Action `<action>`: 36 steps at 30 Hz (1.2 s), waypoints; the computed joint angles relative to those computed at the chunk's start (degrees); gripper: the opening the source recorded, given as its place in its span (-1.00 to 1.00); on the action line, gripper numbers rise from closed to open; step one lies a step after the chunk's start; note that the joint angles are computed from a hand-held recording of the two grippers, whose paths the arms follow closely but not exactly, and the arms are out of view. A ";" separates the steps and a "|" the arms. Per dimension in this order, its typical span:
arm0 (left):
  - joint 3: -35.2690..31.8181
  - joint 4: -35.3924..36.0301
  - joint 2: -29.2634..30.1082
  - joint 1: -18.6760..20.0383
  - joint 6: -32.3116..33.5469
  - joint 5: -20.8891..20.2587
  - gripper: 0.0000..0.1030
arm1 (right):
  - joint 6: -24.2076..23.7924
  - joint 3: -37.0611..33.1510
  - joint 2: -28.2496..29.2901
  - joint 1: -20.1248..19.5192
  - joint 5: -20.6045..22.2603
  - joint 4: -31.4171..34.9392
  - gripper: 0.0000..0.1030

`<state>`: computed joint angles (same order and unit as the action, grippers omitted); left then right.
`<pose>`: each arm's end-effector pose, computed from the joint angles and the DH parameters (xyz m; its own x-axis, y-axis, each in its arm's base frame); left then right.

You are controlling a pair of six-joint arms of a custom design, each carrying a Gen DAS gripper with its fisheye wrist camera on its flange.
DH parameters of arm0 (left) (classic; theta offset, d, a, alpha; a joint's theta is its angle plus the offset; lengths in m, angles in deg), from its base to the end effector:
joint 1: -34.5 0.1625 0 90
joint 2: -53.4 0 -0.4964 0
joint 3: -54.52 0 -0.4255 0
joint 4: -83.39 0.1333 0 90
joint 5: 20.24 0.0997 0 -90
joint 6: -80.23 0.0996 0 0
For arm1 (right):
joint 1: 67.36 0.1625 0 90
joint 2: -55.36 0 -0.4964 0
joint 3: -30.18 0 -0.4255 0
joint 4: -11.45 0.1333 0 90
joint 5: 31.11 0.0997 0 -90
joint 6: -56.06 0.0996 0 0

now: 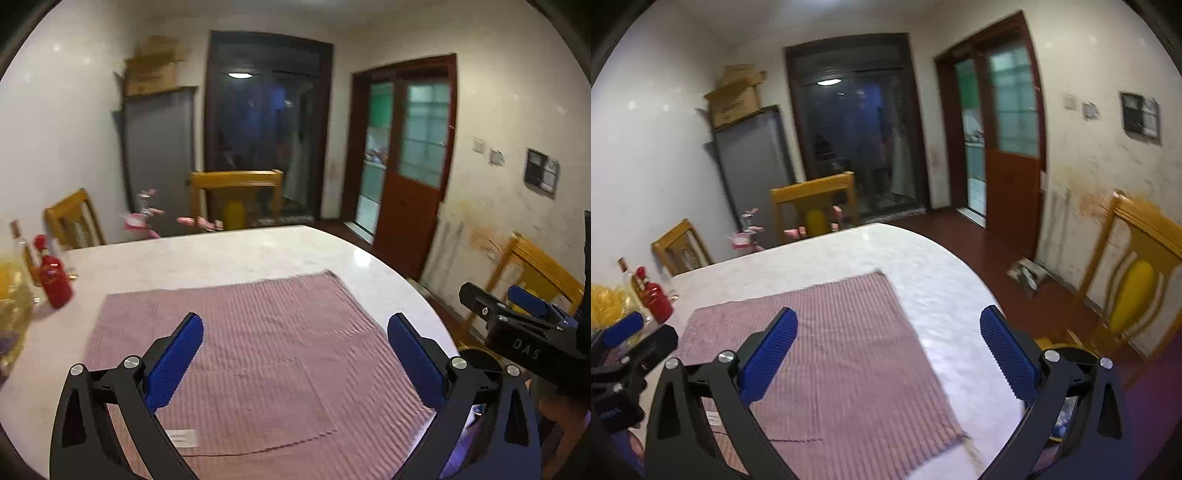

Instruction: Collect trash

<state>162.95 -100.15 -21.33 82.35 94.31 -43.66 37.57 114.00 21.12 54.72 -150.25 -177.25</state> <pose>-0.2153 -0.5727 0.4716 -0.7202 -0.2212 -0.6575 0.5282 0.4395 -0.7265 0.5059 -0.6475 0.1363 -0.7771 -0.3200 0.5420 -0.6264 0.4777 -0.6160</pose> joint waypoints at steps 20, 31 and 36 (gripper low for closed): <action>-6.66 -40.66 0.07 -3.65 41.15 13.70 0.89 | -5.13 -6.43 4.94 5.15 9.18 -2.39 0.93; -10.45 -54.51 1.35 -4.75 56.15 13.72 0.89 | -4.60 -6.64 5.17 5.43 9.23 -1.75 0.93; -9.59 -52.64 0.60 -4.98 53.77 13.50 0.89 | -4.37 -6.36 4.96 5.37 9.46 -1.07 0.93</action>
<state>153.36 -152.79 -20.72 77.36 148.09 -30.16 33.21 107.64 26.09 60.09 -140.79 -178.32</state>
